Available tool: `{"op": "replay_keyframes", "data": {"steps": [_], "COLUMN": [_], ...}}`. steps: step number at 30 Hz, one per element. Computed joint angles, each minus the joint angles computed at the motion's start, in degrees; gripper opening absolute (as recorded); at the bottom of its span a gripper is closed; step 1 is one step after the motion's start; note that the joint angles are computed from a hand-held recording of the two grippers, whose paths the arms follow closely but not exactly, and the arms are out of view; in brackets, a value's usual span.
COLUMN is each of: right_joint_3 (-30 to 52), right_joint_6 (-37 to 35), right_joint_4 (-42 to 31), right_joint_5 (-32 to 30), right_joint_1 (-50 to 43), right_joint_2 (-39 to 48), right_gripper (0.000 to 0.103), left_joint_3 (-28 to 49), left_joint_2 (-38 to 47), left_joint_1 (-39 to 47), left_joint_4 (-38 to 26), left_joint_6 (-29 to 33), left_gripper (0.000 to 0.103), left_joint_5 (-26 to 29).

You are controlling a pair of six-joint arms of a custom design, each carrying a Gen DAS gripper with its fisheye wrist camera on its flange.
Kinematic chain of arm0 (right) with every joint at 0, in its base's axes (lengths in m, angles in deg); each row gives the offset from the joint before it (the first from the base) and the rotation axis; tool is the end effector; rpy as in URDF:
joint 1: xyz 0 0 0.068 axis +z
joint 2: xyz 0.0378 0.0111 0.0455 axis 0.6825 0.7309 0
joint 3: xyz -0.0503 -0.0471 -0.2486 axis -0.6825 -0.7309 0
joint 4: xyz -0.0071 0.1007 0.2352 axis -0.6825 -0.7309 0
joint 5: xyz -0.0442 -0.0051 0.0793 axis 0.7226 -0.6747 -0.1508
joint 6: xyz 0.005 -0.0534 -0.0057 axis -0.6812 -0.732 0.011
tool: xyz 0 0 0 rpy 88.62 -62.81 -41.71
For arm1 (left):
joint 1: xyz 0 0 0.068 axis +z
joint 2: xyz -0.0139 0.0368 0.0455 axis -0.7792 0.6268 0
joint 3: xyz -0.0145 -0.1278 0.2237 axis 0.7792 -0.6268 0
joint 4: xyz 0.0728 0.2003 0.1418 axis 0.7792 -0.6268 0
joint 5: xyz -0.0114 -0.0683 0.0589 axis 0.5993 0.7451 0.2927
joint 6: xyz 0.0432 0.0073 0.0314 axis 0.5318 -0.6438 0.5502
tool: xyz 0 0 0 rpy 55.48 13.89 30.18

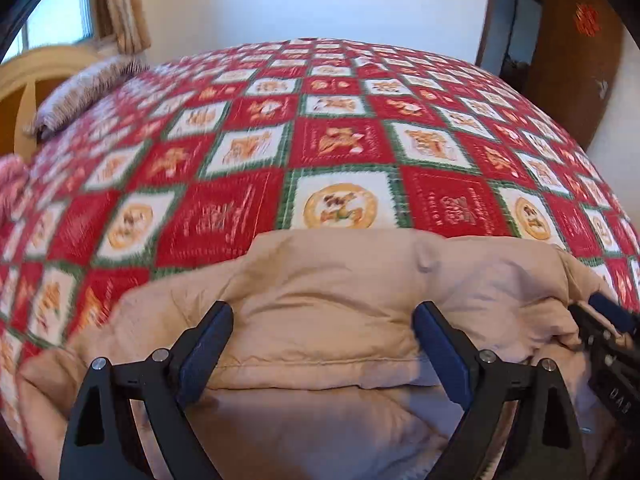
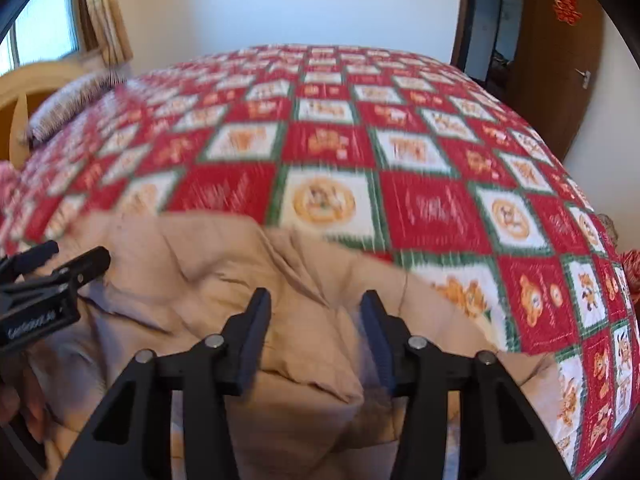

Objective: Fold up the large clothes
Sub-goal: 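Lift the hem with both grippers and fold it toward the collar, then open both grippers and press the folded jacket flat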

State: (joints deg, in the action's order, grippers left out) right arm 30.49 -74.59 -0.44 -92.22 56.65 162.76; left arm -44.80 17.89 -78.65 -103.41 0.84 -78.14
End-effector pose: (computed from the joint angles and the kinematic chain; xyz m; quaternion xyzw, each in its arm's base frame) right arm 0.2357 0.0589 0.1631 -0.1452 0.9323 0.0537 0.3270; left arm 0.2359 -0.1068 0.1541 -0.1270 0.9370 0.0269 0.3244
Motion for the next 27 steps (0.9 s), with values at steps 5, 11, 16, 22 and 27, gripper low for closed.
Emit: {"op": "replay_keyframes", "data": {"steps": [5, 11, 16, 22, 27], "right_joint_3": [-2.58, -3.22, -3.09, -3.01, -2.91], "right_joint_6": [-1.40, -0.32, -0.20, -0.19, -0.19], "right_joint_4": [4.04, 5.71, 6.58, 6.91, 7.09], "right_joint_5": [-1.21, 1.80, 3.58, 4.43, 5.27], "right_joint_1": [-1.48, 1.02, 2.11, 2.61, 3.06], "right_joint_2": [1.37, 2.15, 3.18, 3.74, 4.15], "right_gripper": [0.051, 0.053, 0.054, 0.054, 0.054], "left_joint_3": [0.13, -0.54, -0.49, -0.56, -0.26], "left_joint_2": [3.16, 3.81, 4.21, 4.30, 4.52], "left_joint_1": [-1.48, -1.24, -1.39, -1.49, -1.52], "left_joint_4": [1.69, 3.44, 3.70, 3.79, 3.64], "left_joint_6": [-0.33, -0.48, -0.48, -0.51, -0.51], "left_gripper": [0.094, 0.096, 0.096, 0.096, 0.096], "left_joint_5": [-2.50, -1.77, -2.10, -2.30, -2.44]}}
